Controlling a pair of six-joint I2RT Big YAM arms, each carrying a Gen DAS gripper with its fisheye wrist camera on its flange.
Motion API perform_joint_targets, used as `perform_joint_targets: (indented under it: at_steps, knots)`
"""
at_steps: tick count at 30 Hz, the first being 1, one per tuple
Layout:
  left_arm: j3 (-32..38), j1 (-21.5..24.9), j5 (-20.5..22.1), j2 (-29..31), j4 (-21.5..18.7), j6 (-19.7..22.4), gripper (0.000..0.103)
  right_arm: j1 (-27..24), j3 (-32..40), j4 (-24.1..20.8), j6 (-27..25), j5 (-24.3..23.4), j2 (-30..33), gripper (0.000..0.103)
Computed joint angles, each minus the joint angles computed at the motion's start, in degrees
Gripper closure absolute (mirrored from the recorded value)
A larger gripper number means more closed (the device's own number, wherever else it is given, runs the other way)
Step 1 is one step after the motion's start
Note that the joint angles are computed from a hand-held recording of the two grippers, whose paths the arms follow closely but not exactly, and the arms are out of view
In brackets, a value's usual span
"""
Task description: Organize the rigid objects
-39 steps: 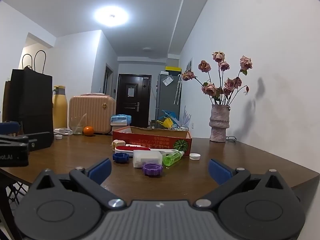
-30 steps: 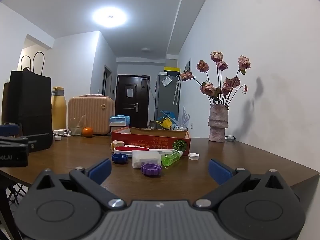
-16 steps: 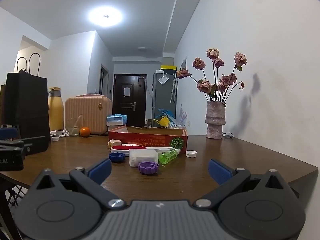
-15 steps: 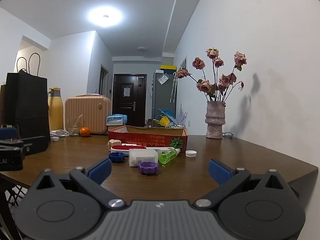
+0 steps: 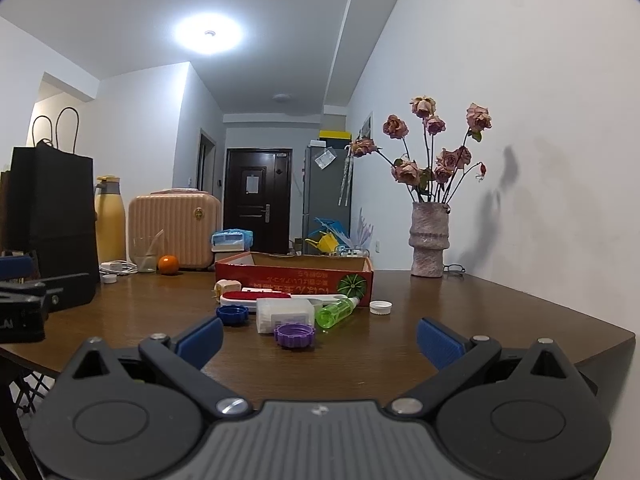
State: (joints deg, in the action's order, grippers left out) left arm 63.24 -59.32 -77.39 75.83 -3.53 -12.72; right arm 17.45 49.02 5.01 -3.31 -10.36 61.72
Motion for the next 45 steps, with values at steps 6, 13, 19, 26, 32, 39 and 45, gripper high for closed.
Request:
perform_joint_targets:
  at_steps: [6,13,19,26,32,39,45]
  knots:
    - [0.0,-0.1,0.1,0.0,0.4,0.6,0.000,0.0,0.0,-0.2,0.2,-0.1,0.0,0.000]
    - [-0.1,-0.1,-0.1,0.0,1.0,1.1,0.000,0.0,0.0,-0.1,-0.1,-0.6,0.1,0.000]
    - [-0.2,-0.1,-0.1,-0.1,1.0,1.2,0.000,0.0,0.0,-0.1,0.1,-0.6,0.1,0.000]
    - [-0.2,-0.1,-0.1,0.0,1.1,1.2,0.000,-0.1,0.0,-0.1,-0.1,-0.9,0.2,0.000]
    - [-0.2,-0.1,-0.2,0.0,1.2,1.3,0.000,0.0,-0.1,0.2,0.0,-0.1,0.1,0.000]
    - [-0.3,-0.2,-0.4,-0.3,1.5,1.7,0.000,-0.1,-0.1,0.1,0.3,0.1,0.0,0.000]
    - [-0.4,-0.2,-0.5,-0.3,1.6,1.7,0.000,-0.4,0.2,-0.1,-0.2,-0.7,0.3,0.000]
